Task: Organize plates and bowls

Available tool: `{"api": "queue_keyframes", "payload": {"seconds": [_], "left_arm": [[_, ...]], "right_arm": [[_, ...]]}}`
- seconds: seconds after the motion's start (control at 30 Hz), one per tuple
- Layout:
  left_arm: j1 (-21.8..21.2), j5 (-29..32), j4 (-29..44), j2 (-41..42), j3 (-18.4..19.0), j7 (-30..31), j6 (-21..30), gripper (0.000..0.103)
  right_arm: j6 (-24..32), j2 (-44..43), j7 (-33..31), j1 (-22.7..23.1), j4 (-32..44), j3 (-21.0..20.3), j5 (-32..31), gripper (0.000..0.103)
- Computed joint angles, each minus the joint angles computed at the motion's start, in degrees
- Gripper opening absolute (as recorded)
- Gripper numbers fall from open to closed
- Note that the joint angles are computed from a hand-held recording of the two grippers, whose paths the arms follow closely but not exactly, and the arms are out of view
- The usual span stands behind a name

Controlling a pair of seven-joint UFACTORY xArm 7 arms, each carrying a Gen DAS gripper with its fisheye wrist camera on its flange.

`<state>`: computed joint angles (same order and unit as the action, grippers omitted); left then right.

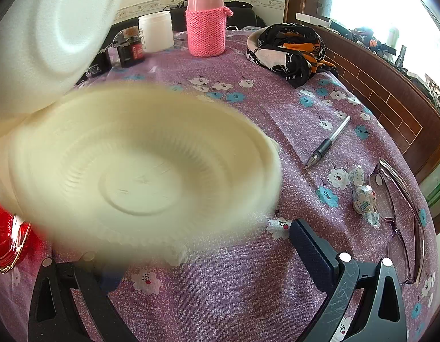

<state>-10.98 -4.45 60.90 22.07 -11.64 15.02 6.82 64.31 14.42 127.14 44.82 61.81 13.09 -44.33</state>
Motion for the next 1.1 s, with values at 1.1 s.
{"api": "queue_keyframes", "payload": {"seconds": [1.1], "left_arm": [[0.2,-0.1,0.6,0.4,-0.2,0.2,0.3,0.103]], "right_arm": [[0.0,0.0,0.0,0.0,0.0,0.0,0.0,0.102]]}}
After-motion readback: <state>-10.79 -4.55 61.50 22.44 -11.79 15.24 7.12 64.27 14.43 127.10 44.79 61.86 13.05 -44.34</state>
